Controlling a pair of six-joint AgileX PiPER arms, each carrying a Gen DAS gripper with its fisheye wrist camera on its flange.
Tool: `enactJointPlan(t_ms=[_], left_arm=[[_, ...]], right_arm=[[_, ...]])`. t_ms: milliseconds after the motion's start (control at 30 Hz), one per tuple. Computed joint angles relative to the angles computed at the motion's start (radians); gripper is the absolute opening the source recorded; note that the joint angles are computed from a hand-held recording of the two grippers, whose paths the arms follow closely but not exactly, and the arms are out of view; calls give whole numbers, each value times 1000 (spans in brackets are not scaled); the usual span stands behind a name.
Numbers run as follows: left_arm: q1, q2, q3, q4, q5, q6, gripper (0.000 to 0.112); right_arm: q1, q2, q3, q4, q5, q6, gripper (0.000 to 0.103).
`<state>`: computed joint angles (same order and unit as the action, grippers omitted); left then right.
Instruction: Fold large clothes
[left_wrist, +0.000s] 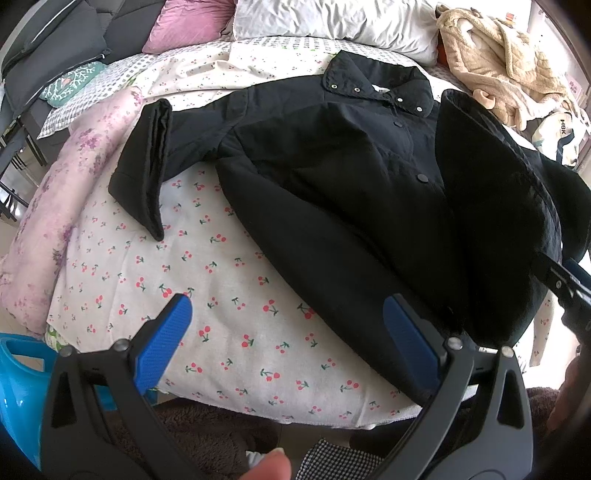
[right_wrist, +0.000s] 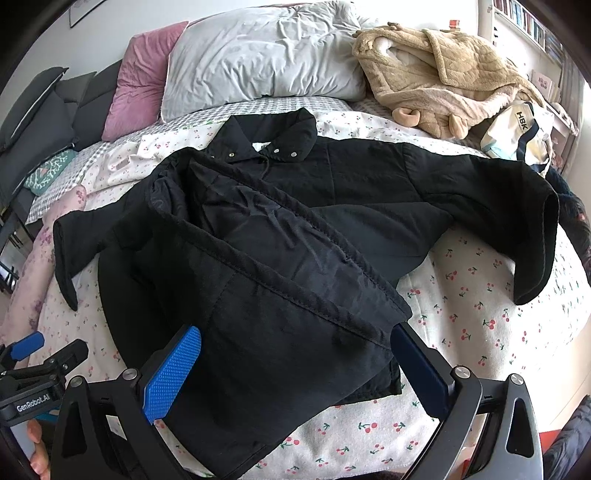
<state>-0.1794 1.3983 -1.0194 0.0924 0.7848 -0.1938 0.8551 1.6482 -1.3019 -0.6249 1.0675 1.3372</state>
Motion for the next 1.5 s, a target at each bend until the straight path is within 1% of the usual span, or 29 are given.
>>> enactJointPlan(t_ms=[200,433,700,1500], left_arm=[[-10,-9,8,-1,-2,-2,103],[-22,-7,-5,3,11,-8,103],[-19,6,-14,13,15,-18,103],[-3,10,-15,-5,17,-1,103]], right_arm=[[0,-14,6,-10,7,14,103],[-14,-23,16,7,-7,1,103],[-19,-35,29,13,-25,-3,103],[-14,-40,29,23,-40,-6,103]])
